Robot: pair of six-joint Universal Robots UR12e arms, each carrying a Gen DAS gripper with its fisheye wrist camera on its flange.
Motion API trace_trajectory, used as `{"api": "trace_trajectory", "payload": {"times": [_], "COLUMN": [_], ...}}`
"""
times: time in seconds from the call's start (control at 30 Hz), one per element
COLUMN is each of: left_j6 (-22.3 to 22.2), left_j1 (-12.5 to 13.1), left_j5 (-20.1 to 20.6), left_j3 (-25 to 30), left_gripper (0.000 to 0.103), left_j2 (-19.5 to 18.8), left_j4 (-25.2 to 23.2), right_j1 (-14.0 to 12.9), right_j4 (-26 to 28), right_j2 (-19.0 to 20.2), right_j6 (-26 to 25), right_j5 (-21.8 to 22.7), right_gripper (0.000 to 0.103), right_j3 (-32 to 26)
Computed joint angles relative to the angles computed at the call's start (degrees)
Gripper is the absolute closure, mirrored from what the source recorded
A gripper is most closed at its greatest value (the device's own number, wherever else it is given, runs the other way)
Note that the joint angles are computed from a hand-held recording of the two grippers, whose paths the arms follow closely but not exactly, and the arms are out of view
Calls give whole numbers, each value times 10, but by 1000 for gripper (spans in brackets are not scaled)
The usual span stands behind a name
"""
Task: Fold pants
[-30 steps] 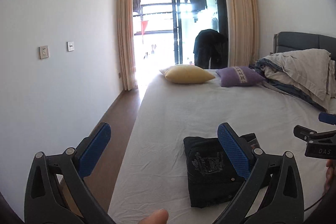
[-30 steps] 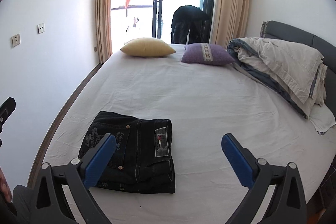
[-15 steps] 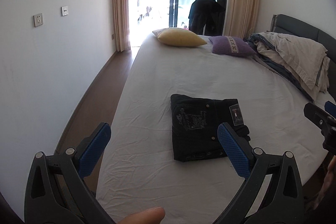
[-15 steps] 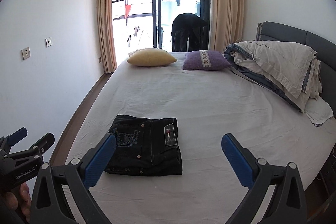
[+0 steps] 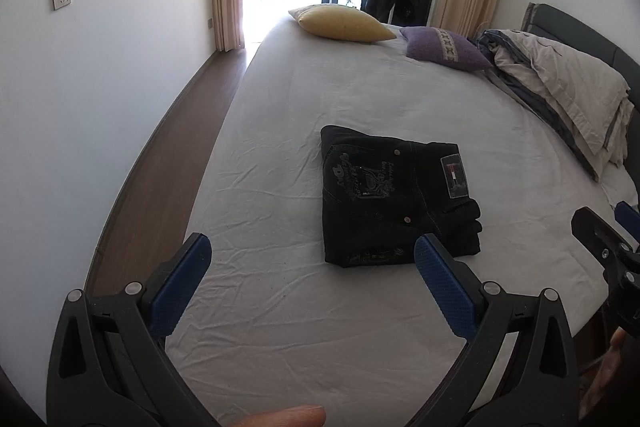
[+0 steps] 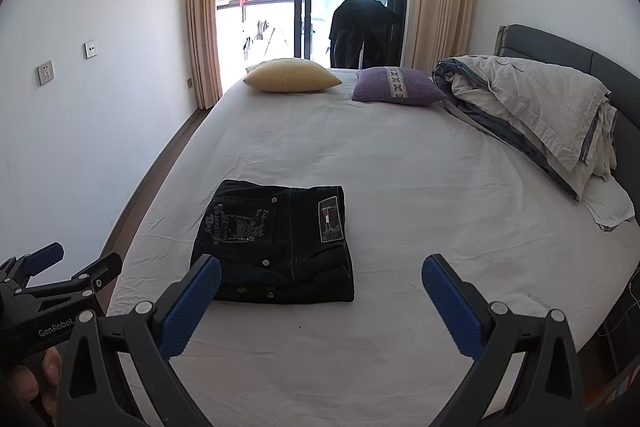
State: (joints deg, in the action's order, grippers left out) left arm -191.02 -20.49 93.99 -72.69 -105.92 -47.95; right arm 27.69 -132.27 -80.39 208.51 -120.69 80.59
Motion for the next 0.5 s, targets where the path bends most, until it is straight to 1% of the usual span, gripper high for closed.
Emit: {"api": "trace_trajectory", "payload": {"times": [0.5], "left_j6": [11], "left_j1": [-3], "left_j5": [-5], "left_j3": [12], "left_gripper": [0], "left_j2": [-13], "left_j4": [-24], "right_j1": [-5], "right_j4": [10], "right_j2": [2], "right_j6": [10], "right_j5": [12], "right_gripper": [0], "right_j3": [2]}}
